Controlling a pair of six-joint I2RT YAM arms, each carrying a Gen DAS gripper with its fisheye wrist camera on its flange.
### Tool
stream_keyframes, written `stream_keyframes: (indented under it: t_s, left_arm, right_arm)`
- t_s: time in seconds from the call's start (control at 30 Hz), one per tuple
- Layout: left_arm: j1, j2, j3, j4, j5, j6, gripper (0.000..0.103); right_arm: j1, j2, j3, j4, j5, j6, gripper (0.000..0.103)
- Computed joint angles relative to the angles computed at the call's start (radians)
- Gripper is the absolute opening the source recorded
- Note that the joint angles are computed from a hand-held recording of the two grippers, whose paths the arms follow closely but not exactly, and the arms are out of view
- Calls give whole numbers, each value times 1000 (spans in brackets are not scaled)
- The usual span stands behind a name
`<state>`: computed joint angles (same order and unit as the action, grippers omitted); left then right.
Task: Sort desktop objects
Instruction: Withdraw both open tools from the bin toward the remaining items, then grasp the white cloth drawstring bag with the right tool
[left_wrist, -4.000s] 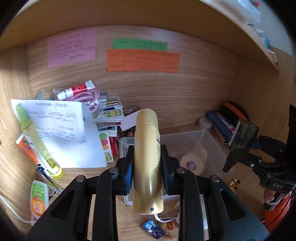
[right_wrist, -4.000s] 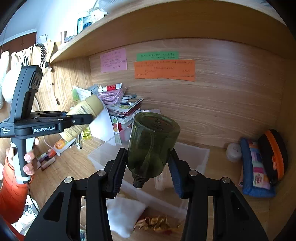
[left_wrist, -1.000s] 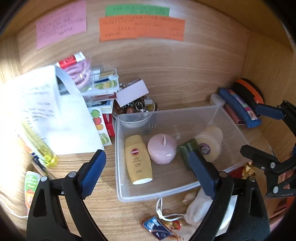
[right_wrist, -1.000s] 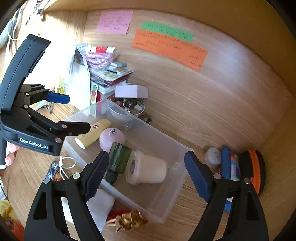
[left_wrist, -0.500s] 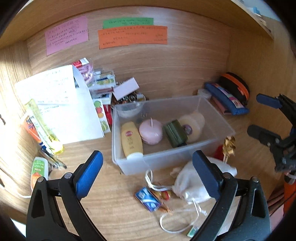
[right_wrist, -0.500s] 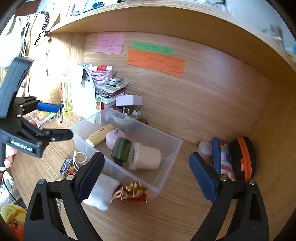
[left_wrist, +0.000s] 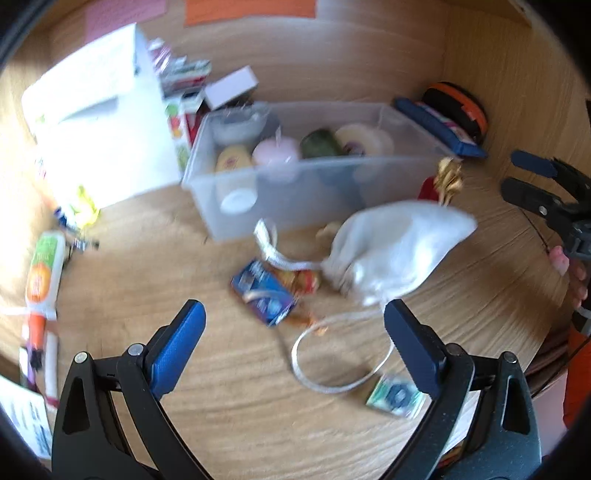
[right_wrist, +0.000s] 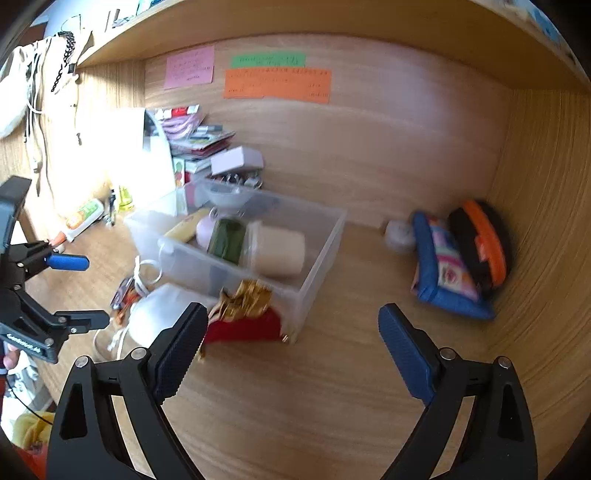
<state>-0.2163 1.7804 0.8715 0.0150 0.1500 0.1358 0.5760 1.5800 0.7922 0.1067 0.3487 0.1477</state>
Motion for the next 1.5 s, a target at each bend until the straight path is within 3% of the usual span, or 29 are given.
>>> stream_keyframes:
  t_s: [0.2,0.33,0.37,0.47,0.5,0.7,1.07,1.13,1.27,1.5]
  left_arm:
    - [81,22,-15,22,43,-2,98]
    - [114,66,20,25,85,26,98]
    - [115,80,32,24,92,38,94]
    - [109,121,80,-16,111,96,70]
    - [108,138,103,-37,126,112,68]
    - [99,200,194,-118,183,176,68]
    - [79,258,278,-157,168,225,68]
    - [77,267,286,-157,172,227,65]
    - [81,264,278,-142,180,229,47]
    - [100,264,284,-151,206,218,39]
  right_arm:
    - [34,45,-40,55,-148,33,92]
    - [72,111,-21,79,-179,39,92]
    - [83,131,-10,79,-181,42,92]
    - [94,181,29,59,-197,51,92]
    - [98,196,39,55,-203,54,92]
    - [96,243,75,61,-249,84,92]
    - [71,307,154,32,-310,119,90]
    - [76,329,182,16,-298,112,90]
    - [77,376,242,-15,-300,113,89]
    - [78,432,303,-20,-271,115,72]
